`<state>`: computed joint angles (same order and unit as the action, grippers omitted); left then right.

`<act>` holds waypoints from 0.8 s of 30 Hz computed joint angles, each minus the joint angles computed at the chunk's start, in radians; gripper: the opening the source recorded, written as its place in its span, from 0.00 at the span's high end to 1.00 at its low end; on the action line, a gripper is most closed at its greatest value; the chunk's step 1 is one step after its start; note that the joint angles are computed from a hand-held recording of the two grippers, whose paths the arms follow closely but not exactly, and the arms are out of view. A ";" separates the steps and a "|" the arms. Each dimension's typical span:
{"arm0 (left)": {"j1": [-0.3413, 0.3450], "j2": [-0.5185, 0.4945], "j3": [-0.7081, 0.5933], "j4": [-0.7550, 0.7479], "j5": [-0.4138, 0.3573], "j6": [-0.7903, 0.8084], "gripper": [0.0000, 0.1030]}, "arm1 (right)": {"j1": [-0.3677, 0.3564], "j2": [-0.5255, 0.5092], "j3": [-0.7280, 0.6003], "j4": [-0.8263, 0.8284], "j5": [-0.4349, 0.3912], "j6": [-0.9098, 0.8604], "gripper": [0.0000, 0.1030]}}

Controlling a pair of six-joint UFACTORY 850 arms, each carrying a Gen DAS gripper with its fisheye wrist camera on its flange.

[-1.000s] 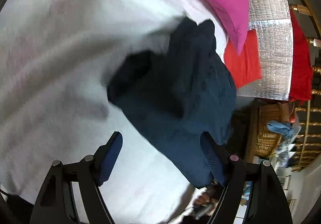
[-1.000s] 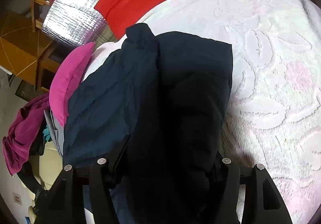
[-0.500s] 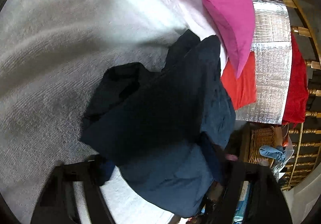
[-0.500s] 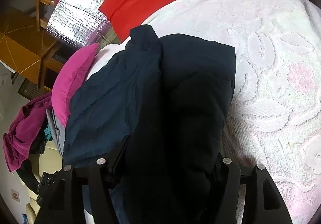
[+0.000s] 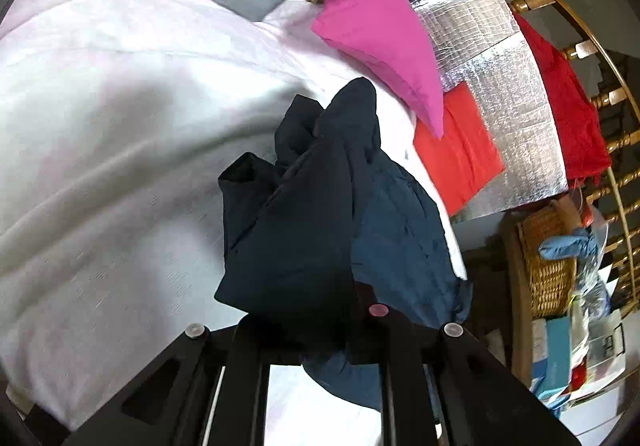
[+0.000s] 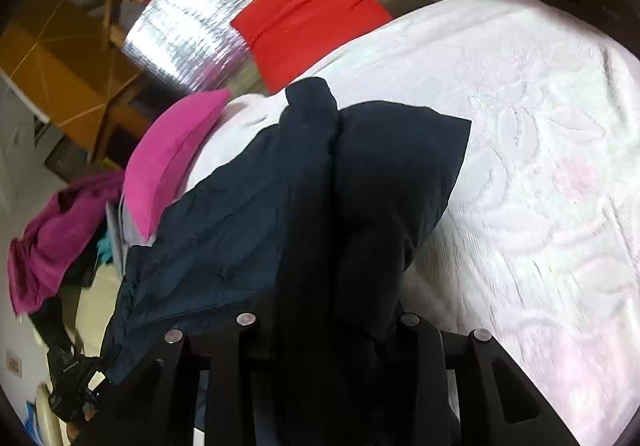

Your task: Fold large clothes

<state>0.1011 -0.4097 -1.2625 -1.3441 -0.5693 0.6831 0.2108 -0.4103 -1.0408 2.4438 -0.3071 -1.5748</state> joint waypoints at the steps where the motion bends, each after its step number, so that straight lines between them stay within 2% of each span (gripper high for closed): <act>1: 0.007 0.024 0.036 -0.009 -0.001 0.013 0.88 | 0.003 0.022 0.029 -0.016 -0.013 0.013 0.66; 4: 0.021 0.064 0.119 0.015 0.013 -0.011 0.86 | 0.014 0.072 0.122 0.022 -0.072 -0.016 0.66; 5: 0.019 0.058 0.116 0.048 0.012 -0.038 0.81 | 0.020 0.080 0.145 0.040 -0.081 -0.032 0.66; 6: 0.024 0.039 0.098 0.123 -0.007 -0.096 0.79 | 0.020 0.079 0.157 0.019 -0.083 -0.005 0.63; 7: 0.032 0.031 0.091 0.156 -0.029 -0.130 0.72 | 0.017 0.068 0.160 -0.034 -0.075 0.063 0.58; 8: 0.042 0.022 0.080 0.188 -0.059 -0.170 0.66 | 0.011 0.063 0.160 -0.065 -0.071 0.107 0.49; 9: 0.051 0.020 0.070 0.232 -0.085 -0.205 0.63 | 0.002 0.066 0.169 -0.072 -0.089 0.123 0.44; 11: 0.064 0.029 0.054 0.310 -0.121 -0.233 0.58 | -0.019 0.092 0.185 -0.127 -0.090 0.198 0.40; 13: 0.086 0.057 0.062 0.349 -0.145 -0.228 0.50 | -0.038 0.148 0.212 -0.127 -0.056 0.168 0.40; 15: 0.109 0.105 0.084 0.373 -0.111 -0.212 0.45 | -0.053 0.206 0.239 -0.064 0.009 0.070 0.38; 18: 0.121 0.137 0.080 0.341 -0.022 -0.187 0.33 | -0.078 0.244 0.256 0.023 0.012 -0.029 0.34; 19: 0.115 0.113 0.042 0.344 -0.007 -0.194 0.28 | -0.087 0.239 0.240 -0.010 0.013 0.011 0.34; 21: 0.090 0.047 -0.050 0.386 -0.008 -0.250 0.25 | -0.093 0.220 0.211 -0.042 -0.005 0.052 0.34; 24: 0.064 -0.093 -0.213 0.420 -0.078 -0.317 0.24 | -0.078 0.152 0.127 -0.127 0.003 0.127 0.34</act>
<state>0.1652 -0.5022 -1.4753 -0.9243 -0.6471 0.3663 0.1331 -0.2583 -0.9138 2.3170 -0.3046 -1.4482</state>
